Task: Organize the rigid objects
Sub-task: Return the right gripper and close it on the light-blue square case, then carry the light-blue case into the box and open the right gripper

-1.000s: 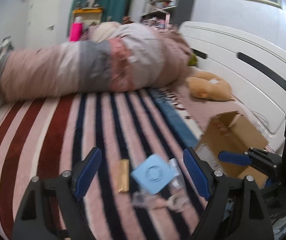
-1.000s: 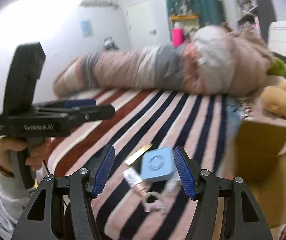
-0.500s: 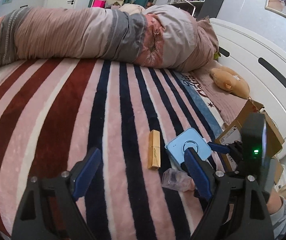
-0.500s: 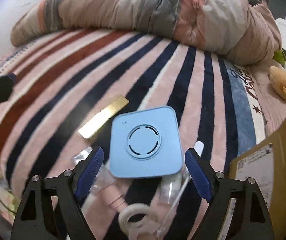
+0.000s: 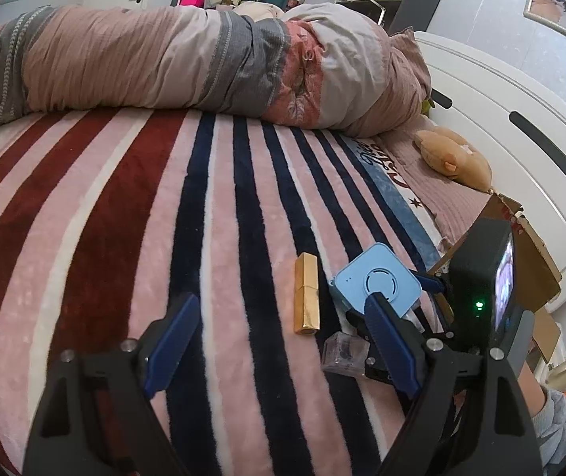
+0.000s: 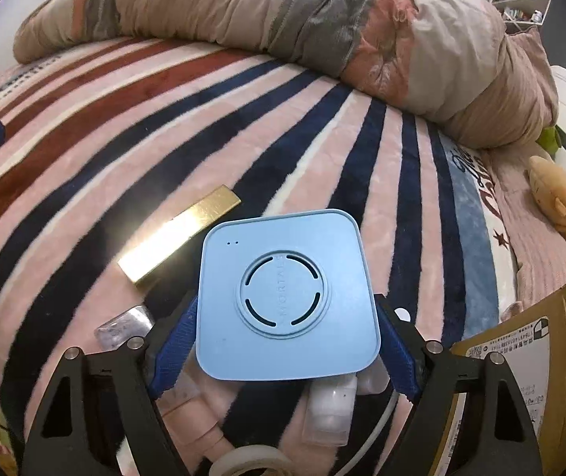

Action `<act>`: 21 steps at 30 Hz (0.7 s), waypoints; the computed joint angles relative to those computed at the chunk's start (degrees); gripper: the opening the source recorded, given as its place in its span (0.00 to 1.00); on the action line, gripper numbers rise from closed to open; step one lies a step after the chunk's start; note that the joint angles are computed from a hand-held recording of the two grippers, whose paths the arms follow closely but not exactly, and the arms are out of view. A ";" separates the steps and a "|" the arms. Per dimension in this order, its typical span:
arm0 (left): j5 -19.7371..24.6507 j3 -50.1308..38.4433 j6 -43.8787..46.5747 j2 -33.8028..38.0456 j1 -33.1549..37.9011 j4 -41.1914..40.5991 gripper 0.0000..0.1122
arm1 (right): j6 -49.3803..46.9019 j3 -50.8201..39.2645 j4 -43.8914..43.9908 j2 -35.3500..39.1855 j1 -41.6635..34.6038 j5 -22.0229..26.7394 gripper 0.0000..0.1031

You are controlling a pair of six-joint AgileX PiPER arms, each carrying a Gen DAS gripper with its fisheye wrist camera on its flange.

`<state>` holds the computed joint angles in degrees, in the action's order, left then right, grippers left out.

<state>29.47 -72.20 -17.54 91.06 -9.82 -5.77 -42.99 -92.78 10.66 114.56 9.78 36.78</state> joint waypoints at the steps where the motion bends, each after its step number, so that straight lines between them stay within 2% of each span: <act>1: 0.07 -0.11 0.26 -0.02 0.03 -0.18 0.74 | -1.73 0.42 1.97 -0.56 -0.49 -0.05 0.78; 4: 0.41 -0.70 0.39 -0.16 -0.46 -0.18 0.74 | -6.92 1.61 7.75 -2.47 -1.83 0.63 0.78; 8: 0.51 -1.70 3.38 -0.66 -1.01 -3.35 0.74 | -15.07 2.14 17.49 -5.32 -4.33 5.22 0.78; 13: 0.88 -2.95 16.22 -1.82 -0.49 -17.09 0.74 | -24.96 2.51 30.94 -9.20 -8.63 15.17 0.78; 17: 1.94 -5.66 22.30 -1.98 -1.54 -24.37 0.74 | -30.62 1.96 40.17 -11.54 -13.18 24.57 0.78; 21: 3.32 -9.87 23.51 -0.88 -3.92 -26.32 0.69 | -34.60 0.93 47.38 -13.09 -18.09 32.27 0.78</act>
<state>32.79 -82.08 5.96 90.19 -13.74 -32.09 -77.59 -91.85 58.05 101.47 -8.31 69.05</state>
